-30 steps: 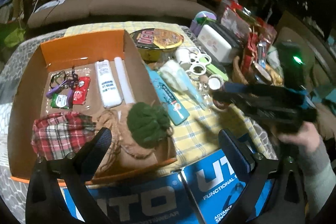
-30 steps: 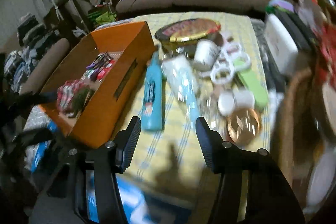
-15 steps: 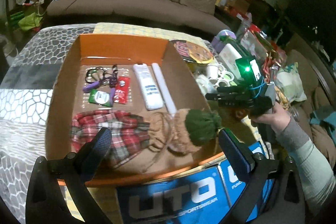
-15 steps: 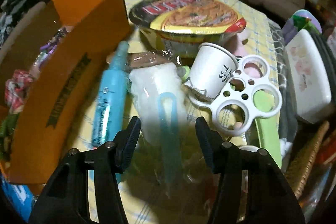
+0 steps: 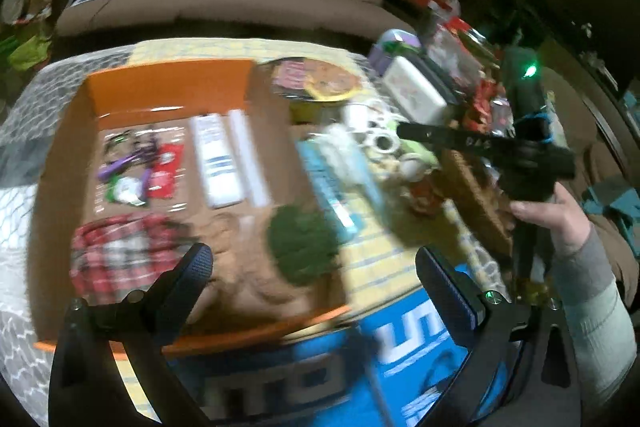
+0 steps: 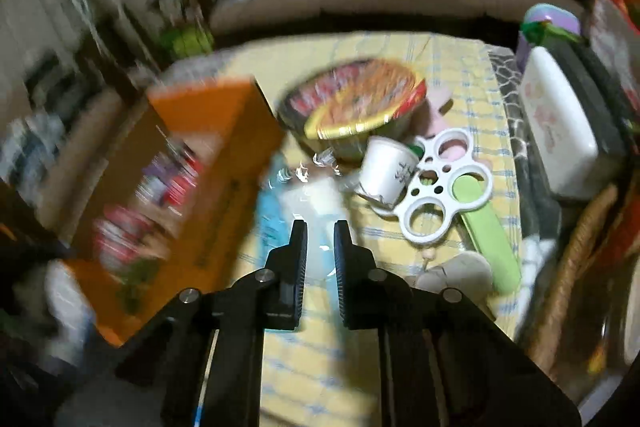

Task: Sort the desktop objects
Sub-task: 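Grasp the clear bag of white cotton with the right tool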

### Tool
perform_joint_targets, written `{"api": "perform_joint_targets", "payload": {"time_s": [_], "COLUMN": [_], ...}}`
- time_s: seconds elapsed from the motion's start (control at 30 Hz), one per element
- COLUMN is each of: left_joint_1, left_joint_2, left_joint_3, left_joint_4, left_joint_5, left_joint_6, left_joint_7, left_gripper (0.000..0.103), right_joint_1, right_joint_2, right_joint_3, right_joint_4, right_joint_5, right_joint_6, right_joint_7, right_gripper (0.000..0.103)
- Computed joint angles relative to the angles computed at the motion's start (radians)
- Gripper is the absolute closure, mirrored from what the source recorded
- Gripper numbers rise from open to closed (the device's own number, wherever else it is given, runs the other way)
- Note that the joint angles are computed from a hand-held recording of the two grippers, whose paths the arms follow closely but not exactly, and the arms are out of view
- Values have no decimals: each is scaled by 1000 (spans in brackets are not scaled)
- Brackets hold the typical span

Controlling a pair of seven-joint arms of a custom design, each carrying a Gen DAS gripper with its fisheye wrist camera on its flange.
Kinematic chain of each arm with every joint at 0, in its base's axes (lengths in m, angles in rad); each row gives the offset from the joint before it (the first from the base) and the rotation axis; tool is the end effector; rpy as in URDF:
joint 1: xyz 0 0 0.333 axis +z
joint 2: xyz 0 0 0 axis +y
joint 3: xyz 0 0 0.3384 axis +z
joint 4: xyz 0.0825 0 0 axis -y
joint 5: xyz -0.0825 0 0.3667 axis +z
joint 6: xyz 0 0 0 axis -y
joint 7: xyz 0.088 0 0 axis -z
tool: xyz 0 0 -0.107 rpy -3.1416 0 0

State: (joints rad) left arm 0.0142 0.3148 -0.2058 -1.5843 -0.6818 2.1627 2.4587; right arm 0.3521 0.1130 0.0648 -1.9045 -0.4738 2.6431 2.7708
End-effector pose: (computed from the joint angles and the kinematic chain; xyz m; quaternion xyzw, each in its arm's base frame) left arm 0.6581 -0.1342 0.5225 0.3758 -0.8575 0.3503 0.0272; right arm 0.5620 0.2600 0.5384 -0.5032 0.7931 -0.1599 0.3036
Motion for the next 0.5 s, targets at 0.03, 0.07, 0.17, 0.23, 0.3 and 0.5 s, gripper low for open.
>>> {"api": "perform_joint_targets", "payload": {"time_s": [0.03, 0.07, 0.17, 0.23, 0.3, 0.5], "left_joint_1": [-9, -27, -62, -99, -131, -130], "left_joint_2": [0, 4, 32, 57, 78, 103], "left_joint_3": [-1, -3, -9, -9, -10, -32], "left_joint_4": [3, 14, 65, 101, 124, 139], "left_joint_5": [10, 31, 68, 125, 176, 151], "left_joint_6": [3, -3, -27, -22, -7, 23], "left_joint_7": [-17, -53, -150, -225, -282, -400], "left_gripper": [0, 0, 0, 0, 0, 0], "right_joint_1": [2, 6, 18, 19, 12, -3], "right_joint_2": [-19, -33, -68, -105, -144, -107], "right_joint_3": [2, 7, 23, 30, 35, 44], "right_joint_4": [-12, -14, -16, -56, -114, -163], "right_joint_5": [4, 2, -17, -22, -31, -1], "right_joint_6": [0, -22, -115, -118, -86, 12], "right_joint_7": [7, 3, 1, 43, 89, 34], "right_gripper": [90, 90, 88, 86, 83, 72]}}
